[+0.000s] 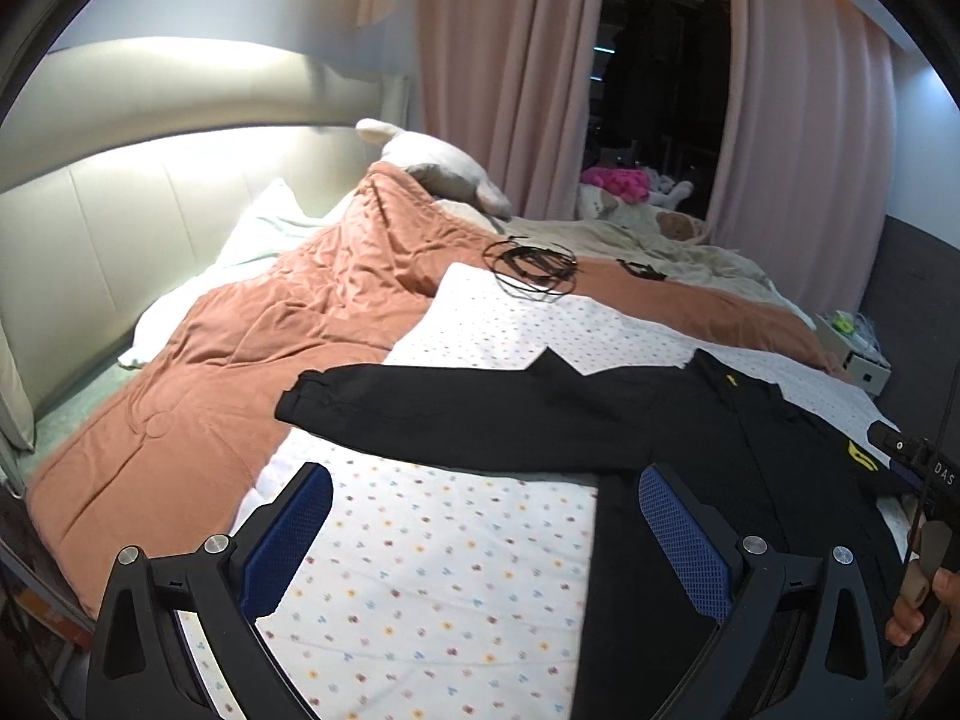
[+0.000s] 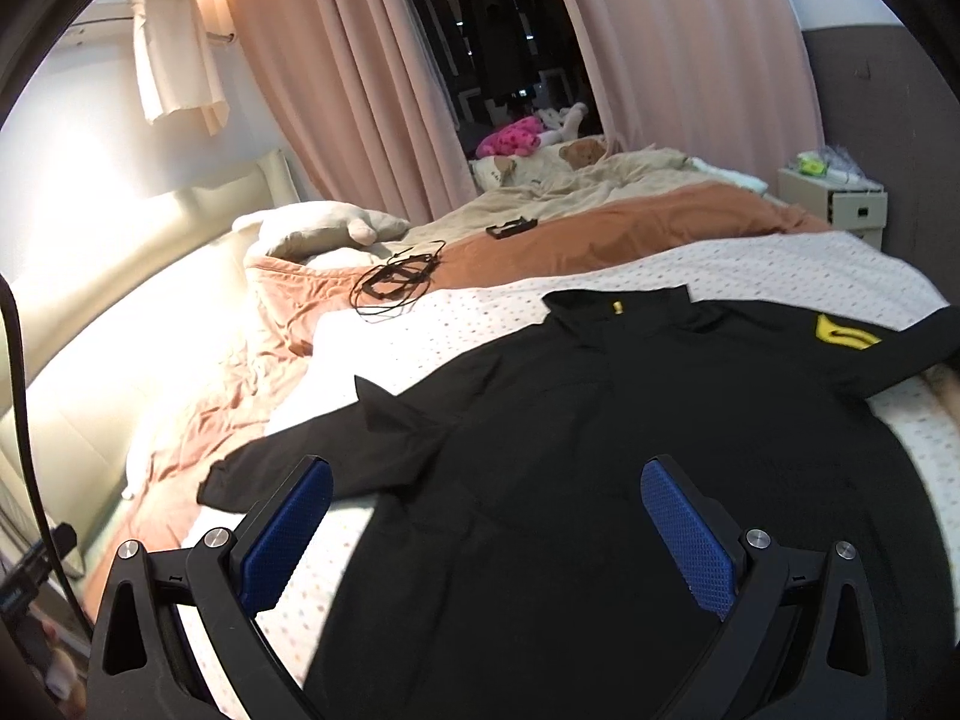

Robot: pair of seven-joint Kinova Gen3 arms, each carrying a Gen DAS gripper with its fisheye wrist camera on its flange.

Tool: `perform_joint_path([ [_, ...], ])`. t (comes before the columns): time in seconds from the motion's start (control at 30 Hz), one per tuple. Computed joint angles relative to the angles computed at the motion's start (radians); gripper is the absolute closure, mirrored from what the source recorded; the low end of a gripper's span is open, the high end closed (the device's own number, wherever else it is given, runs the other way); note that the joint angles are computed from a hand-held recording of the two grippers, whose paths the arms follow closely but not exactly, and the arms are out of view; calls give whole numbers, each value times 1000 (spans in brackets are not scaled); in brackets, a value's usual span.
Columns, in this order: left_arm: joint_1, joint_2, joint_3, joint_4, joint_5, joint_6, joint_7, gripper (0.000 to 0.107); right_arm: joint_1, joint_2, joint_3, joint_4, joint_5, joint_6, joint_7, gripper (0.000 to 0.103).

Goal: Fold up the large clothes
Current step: 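Move the left gripper down toward the black jacket sleeve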

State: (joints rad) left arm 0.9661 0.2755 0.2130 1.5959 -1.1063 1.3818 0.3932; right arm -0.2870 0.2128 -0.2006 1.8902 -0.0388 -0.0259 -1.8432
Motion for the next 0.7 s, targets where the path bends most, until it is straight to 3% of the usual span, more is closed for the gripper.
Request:
perform_joint_path([
  [0.1, -37, -20, -13, 31, 11, -29, 3, 5, -33, 58, 19, -70, -7, 21, -4, 0],
  [0.43, -223, -90, -33, 150, 54, -196, 24, 15, -5, 253, -54, -316, -34, 145, 21, 2],
  [0.5, -264, -97, -40, 172, 70, -246, 32, 22, 29, 310, -105, -380, -53, 184, 51, 7],
  [0.57, -309, -99, -50, 186, 104, -298, 29, 28, 43, 359, -131, -444, -75, 239, 80, 23],
  [0.7, -399, -96, -84, 223, 169, -417, 32, 35, 29, 443, -118, -557, -122, 325, 122, 31],
])
